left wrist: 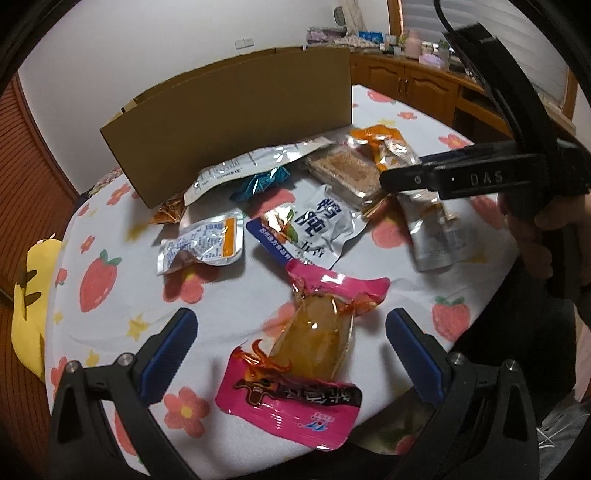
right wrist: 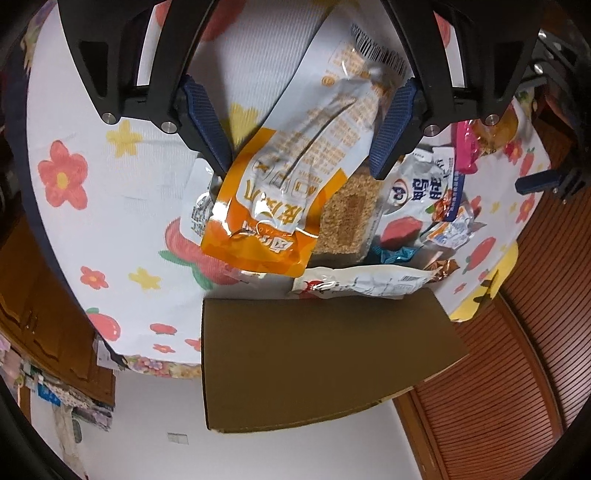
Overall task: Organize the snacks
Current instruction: 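Grasp the orange pouch with the right tool while the left tool grasps the pink-wrapped egg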
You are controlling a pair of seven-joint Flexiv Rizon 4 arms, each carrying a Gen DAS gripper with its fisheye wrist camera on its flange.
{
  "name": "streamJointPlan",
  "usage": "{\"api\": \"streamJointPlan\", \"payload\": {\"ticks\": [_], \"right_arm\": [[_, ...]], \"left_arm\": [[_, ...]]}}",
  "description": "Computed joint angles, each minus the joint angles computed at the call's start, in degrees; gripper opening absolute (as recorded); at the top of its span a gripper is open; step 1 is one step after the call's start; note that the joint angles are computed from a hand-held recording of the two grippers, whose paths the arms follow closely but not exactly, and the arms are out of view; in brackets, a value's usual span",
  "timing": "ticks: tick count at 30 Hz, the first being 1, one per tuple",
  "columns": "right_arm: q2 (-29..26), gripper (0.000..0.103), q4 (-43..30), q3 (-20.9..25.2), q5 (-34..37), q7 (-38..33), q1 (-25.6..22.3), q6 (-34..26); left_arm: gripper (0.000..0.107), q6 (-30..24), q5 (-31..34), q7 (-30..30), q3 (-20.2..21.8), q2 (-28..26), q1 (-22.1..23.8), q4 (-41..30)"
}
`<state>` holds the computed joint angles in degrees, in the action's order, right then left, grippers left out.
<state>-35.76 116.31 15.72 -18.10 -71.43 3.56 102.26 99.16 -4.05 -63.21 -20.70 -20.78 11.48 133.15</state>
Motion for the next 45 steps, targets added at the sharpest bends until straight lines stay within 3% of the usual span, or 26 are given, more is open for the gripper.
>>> {"api": "streamJointPlan", "payload": {"ticks": [4,9,12,15,25,28,30,34,35,39,43,45], "right_arm": [[-0.1,0.079,-0.5,-1.4,0.3,-0.2,1.5,-0.7],[0.1,0.079,-0.6,-1.8,0.7,-0.6,1.9,-1.0],[0.2,0.079,-0.9,-1.7,0.9,-0.7,2.0,-1.6],[0.1,0.079,-1.2,-1.2,1.0,-1.0,1.7,-2.4],[-0.6,0.081,-2.4,0.4,1.6,-2.6,0.6,-3.5],[-0.3,0.081,-2.5,0.0,1.9,-2.7,1.2,-4.3],[-1.1,0.068,-3.2,3.4,1.7,-3.7,-1.8,-4.9],[-2.8,0.054,-4.5,10.6,1.8,-5.9,-8.2,-6.5],[-2.7,0.052,-4.4,11.0,2.3,-6.1,-8.5,-6.4],[-2.0,0.050,-3.7,9.7,2.8,-7.0,-7.1,-5.5],[-0.7,0.049,-2.5,7.1,3.4,-6.6,-5.0,-2.9],[-0.5,0.049,-2.1,7.6,3.0,-6.3,-5.7,-1.5]], "left_arm": [[0.101,-1.4,-0.8,0.5,-2.0,-0.5,2.0,-0.2],[0.074,-3.1,-2.4,2.3,-4.5,-0.6,4.4,0.0],[0.063,-3.4,-3.6,3.6,-9.3,-0.8,8.6,0.9],[0.060,-3.3,-4.0,3.8,-12.6,-1.4,11.6,1.4],[0.060,-1.6,-2.2,2.4,-16.0,-3.5,15.1,1.6],[0.053,0.9,0.3,0.8,-16.8,-4.2,16.3,2.1],[0.043,2.5,2.1,-0.8,-18.7,-4.6,18.2,2.6],[0.038,3.3,5.2,-3.6,-21.3,-6.1,21.4,2.6],[0.034,3.4,5.9,-4.4,-22.1,-6.4,22.3,2.6],[0.032,4.6,8.8,-7.9,-24.6,-7.9,25.5,2.5],[0.032,5.9,11.4,-10.8,-24.0,-8.4,25.7,2.2],[0.032,6.3,13.0,-11.9,-27.0,-9.5,28.7,2.5]]}}
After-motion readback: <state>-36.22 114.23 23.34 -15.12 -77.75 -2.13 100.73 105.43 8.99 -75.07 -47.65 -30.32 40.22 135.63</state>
